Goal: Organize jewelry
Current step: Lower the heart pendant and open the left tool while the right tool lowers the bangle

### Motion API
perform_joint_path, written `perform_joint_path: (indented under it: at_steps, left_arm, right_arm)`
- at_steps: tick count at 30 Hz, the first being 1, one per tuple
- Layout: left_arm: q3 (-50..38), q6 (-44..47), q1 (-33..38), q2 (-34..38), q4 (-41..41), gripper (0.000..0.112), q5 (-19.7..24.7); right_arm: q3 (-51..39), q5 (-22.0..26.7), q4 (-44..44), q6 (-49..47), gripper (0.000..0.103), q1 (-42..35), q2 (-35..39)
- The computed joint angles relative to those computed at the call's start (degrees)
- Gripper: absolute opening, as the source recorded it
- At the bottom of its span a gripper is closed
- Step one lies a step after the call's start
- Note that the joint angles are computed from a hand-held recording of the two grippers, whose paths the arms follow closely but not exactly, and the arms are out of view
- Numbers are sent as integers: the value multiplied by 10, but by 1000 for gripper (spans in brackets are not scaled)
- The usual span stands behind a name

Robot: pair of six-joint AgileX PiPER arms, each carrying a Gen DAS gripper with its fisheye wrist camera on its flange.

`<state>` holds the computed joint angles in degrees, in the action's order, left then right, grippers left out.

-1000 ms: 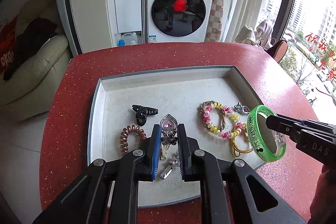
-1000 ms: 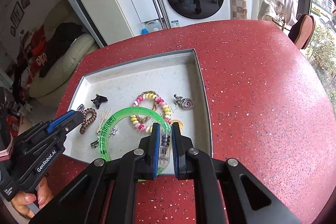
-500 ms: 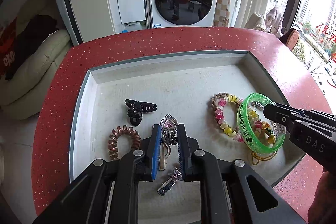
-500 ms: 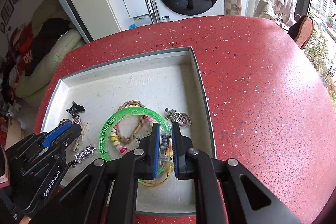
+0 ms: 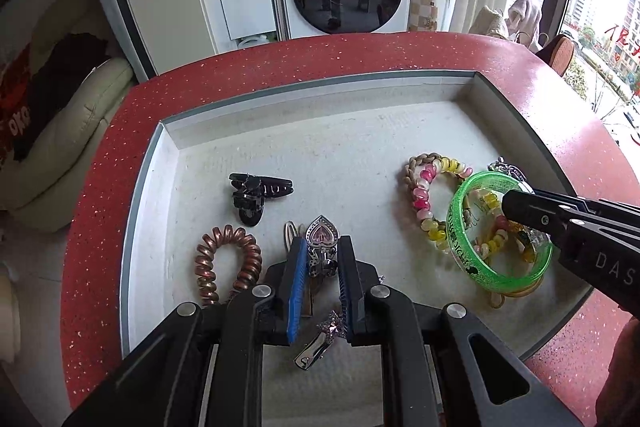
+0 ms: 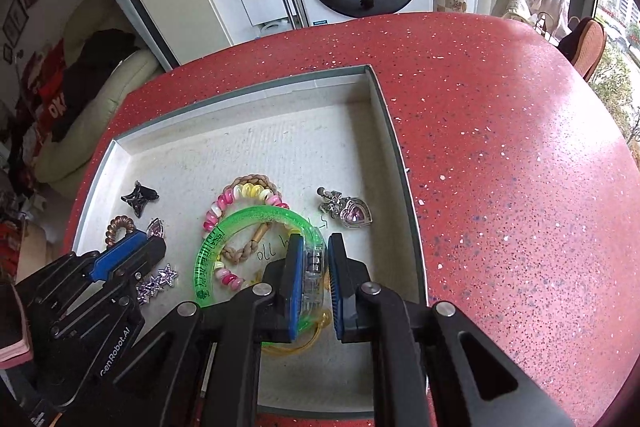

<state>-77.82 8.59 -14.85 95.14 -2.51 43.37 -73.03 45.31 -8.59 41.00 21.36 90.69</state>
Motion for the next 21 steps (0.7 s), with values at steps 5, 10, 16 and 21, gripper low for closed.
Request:
perform_joint_path:
  at_steps: [5, 10, 16, 21]
  left_arm:
    - [12, -16, -3, -14, 8, 34, -11]
    - [23, -19, -4, -30, 17, 34, -24]
    - [19, -16, 0, -31, 8, 34, -18]
    - [18, -15, 7, -36, 7, 34, -13]
  right_arm:
    - [16, -16, 17, -8, 34, -4, -15]
    - [26, -23, 9, 11, 34, 6, -37]
    - [29, -20, -6, 32, 34, 19, -55]
    - [32, -19, -9, 39, 34, 24, -65]
